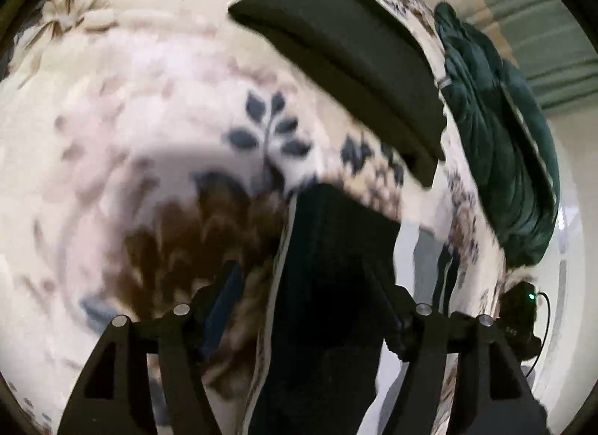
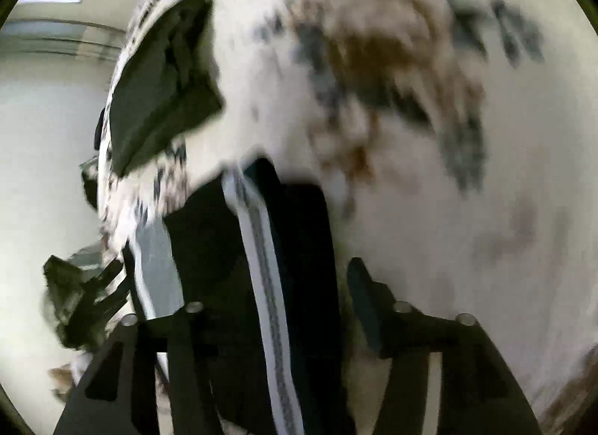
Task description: Fold small clothes
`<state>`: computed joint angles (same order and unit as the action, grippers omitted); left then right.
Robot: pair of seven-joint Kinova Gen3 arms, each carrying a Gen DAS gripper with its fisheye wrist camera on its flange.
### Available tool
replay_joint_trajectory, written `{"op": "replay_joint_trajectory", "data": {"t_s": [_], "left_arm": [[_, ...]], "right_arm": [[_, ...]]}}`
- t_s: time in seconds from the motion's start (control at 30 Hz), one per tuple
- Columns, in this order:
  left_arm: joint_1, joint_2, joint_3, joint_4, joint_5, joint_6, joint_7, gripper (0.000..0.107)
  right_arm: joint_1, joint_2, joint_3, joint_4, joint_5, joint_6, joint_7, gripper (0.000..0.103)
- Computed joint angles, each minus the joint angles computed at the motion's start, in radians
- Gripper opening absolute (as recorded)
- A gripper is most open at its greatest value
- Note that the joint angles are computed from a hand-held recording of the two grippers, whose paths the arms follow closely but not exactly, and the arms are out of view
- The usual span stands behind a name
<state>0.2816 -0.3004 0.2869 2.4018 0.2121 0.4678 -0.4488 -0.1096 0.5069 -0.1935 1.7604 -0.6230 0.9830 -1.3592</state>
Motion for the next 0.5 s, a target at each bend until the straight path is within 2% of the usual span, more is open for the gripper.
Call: {"op": "replay_joint_trajectory", "data": {"t_s": [0.07, 0.1, 0.13, 0.17, 0.27, 0.33, 0.4, 0.47, 0.5], "left_arm": [[0.0, 0.022, 0.044, 0.007, -0.003, -0.013, 0.038, 0.069], [0.013, 0.032, 0.054, 0.019, 0.007, -0.037, 0.055, 0.071], [0.031, 0.03, 0.046, 0.026, 0.002, -0.048, 0.075, 0.076], [0.043, 0.027, 0.047, 0.032, -0.012, -0.059, 0.111, 0.077], [0.141, 0.033, -0.016, 0.043, -0.104, -0.095, 0.216, 0.081], [0.18, 0.048, -0.05, 0.042, -0.127, -0.108, 0.219, 0.081], [0.213, 0.05, -0.089, 0.057, -0.094, -0.147, 0.165, 0.081], [0.295, 0.05, -0.173, 0.095, -0.019, -0.229, 0.084, 0.082], [0.341, 0.056, -0.212, 0.111, 0.021, -0.269, 0.054, 0.082]], "right_arm": [[0.023, 0.044, -0.018, 0.009, 0.0, 0.065, 0.001, 0.06], [0.022, 0.062, -0.017, 0.031, -0.006, 0.082, 0.002, 0.052], [0.027, 0.062, -0.012, 0.057, -0.029, 0.082, 0.017, 0.037], [0.034, 0.044, -0.002, 0.099, -0.068, 0.067, 0.043, 0.017], [0.059, -0.071, -0.004, 0.196, -0.107, -0.013, 0.073, 0.015], [0.066, -0.12, -0.008, 0.217, -0.095, -0.043, 0.078, 0.015], [0.032, -0.095, 0.024, 0.207, -0.088, -0.033, 0.118, 0.019], [0.07, -0.055, 0.001, 0.212, -0.12, -0.027, 0.185, 0.039], [0.116, -0.019, -0.034, 0.205, -0.143, -0.012, 0.226, 0.06]]}}
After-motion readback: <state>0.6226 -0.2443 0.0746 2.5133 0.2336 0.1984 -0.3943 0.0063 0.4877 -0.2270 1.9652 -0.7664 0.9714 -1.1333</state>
